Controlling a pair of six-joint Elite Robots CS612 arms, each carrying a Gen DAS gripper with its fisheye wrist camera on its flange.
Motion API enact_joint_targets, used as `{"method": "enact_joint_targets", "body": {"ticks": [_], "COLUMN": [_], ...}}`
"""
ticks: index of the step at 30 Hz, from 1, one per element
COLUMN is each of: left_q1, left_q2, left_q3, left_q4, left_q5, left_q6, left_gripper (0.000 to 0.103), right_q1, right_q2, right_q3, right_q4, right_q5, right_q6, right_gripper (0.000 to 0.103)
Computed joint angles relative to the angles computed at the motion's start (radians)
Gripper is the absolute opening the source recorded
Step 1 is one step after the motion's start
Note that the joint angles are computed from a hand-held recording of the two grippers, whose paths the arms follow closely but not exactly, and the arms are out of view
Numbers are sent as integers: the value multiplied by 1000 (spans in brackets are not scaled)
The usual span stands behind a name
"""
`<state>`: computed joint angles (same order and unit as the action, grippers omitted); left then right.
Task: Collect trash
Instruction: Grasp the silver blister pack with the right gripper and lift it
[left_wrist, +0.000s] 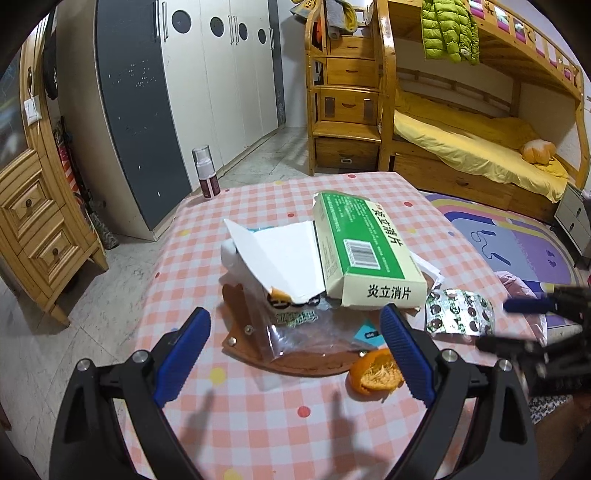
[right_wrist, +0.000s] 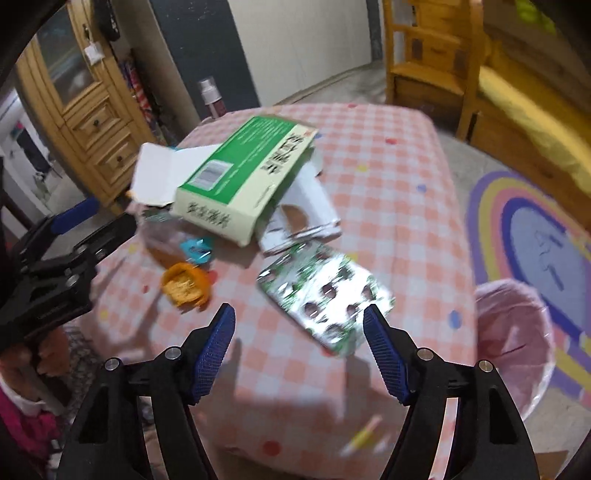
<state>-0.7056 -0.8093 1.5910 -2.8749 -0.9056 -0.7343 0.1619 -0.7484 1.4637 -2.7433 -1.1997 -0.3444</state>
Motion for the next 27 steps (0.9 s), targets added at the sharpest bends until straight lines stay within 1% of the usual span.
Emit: {"method": "enact_joint_targets", "body": {"ticks": [1,3,7,9,10,13,16,18,19,20,21,22,25,27], "left_q1": [1,2,2,2,1,-1,-3,-4,-5,-6,-7,-7,-11,-16], "left_q2": [1,2,3,1,0,-3,-9,-13,-15,-17,-19,-20,-26,-31], "left_q3": [0,0,-1,3,4,7,18,26,30,35,37,40,49,57], "left_q4": [1,5,-11,-20,-17,-6,-4,-4,-4,-3,-1,0,-3,-8], "left_q5": [-4,-12,-13,-15,-12,-3,-3,-5,-4,-3,-3,-2,1,12], "left_q6": [-2,-7,3,1,0,-3,-15,-22,-26,-29,-31,-34,-42,-38], "left_gripper": [90,90,90,90,90,90,90,90,90,90,90,90,90,90], "right_q1": [1,2,-4,-3,-2,-1,6,17,21,29,36,42,46,50], "right_q2": [10,35,73,78,75,50,24,6,2,-2,-3,-4,-3,-12], "right_q3": [-12,-44,-103,-115,-110,-82,-44,-12,-1,13,23,28,32,45], "right_q4": [-7,-7,49,78,74,123,133,113,98,65,36,14,2,1], "right_q5": [-5,-8,26,33,30,44,16,-26,-42,-77,-113,-134,-140,-140], "right_q6": [8,29,37,32,26,-4,-14,-29,-37,-47,-54,-59,-81,-111], "right_gripper": [76,76,76,76,77,78,79,79,76,74,65,57,56,56]}}
